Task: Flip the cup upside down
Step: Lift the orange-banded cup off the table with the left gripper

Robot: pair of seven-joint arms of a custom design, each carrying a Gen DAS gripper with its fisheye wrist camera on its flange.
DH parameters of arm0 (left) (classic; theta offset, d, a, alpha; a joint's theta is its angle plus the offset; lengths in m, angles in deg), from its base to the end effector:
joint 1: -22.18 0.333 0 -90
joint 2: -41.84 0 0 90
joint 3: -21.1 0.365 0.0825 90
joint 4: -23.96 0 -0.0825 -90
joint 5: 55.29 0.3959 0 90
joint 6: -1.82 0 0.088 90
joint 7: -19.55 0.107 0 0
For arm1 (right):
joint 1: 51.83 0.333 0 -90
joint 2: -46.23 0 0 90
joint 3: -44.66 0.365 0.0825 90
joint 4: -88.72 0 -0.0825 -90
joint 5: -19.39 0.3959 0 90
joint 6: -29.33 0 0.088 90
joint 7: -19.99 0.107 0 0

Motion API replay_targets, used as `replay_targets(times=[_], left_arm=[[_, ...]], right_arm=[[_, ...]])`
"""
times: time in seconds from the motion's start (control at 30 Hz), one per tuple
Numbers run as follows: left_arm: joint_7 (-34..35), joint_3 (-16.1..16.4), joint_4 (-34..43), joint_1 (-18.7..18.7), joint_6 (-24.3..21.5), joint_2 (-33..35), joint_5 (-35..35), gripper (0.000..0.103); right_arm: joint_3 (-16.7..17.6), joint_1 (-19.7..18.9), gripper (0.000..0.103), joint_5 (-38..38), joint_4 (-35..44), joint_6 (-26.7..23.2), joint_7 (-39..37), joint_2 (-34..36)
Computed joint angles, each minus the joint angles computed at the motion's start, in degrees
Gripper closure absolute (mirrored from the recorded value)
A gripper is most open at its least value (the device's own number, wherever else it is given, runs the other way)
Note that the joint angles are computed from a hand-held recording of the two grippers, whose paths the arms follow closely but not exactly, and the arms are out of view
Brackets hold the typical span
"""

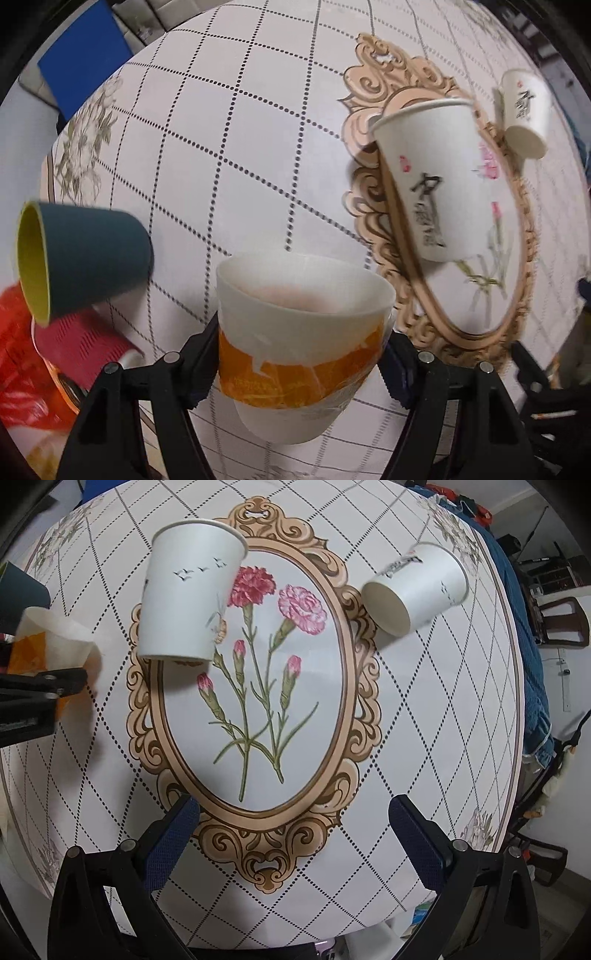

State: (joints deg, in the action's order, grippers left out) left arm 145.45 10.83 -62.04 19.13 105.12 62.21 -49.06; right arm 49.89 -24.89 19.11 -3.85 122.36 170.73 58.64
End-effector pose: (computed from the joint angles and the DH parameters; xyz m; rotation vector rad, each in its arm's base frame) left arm 0.6764 -0.1320 0.5057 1.0620 -2.9382 -0.0970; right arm 0.5333 0.3288 0.5267 1.4992 -2.5215 -0.0142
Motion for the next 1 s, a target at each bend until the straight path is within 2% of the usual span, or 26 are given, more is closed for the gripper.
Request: replay_targets(times=[0.13, 0.4, 0.6, 0.67, 0.83, 1.0], left_arm=[[-0.80, 0.22, 0.32, 1.29, -3.00, -1.21, -2.86, 0.031], [-4.31, 1.31, -5.43, 3.14, -7.75, -8.20, -6.93, 0.031], [-13.36, 1.83, -12.72, 2.91, -12.84, -15.71, -11.44, 0.031], [-16.03, 2.55, -15.32, 3.04, -13.22, -17.59, -13.00, 0.031], [-22.04, 3.04, -21.88, 2.11, -10.68, -21.69, -15.29, 0.031], [-27.76, 3.78, -25.64, 1.74, -9.76, -22.96, -18.75, 0.031]], right_arm=[[0.18, 0.04, 0.000, 0.52, -2.27, 0.65, 0.97, -1.60], [1.32, -0.63, 0.000, 2.27, -8.92, 2.49, 2.07, -7.49], [2.36, -1.50, 0.000, 3.77, -13.98, 4.40, 0.44, -12.07], [2.70, -1.81, 0.000, 4.44, -16.41, 5.38, -0.49, -14.13], [3.48, -2.73, 0.000, 4.98, -20.98, 6.41, -3.33, -18.10], [3.86, -3.89, 0.000, 5.92, -25.74, 7.06, -6.31, -21.75]])
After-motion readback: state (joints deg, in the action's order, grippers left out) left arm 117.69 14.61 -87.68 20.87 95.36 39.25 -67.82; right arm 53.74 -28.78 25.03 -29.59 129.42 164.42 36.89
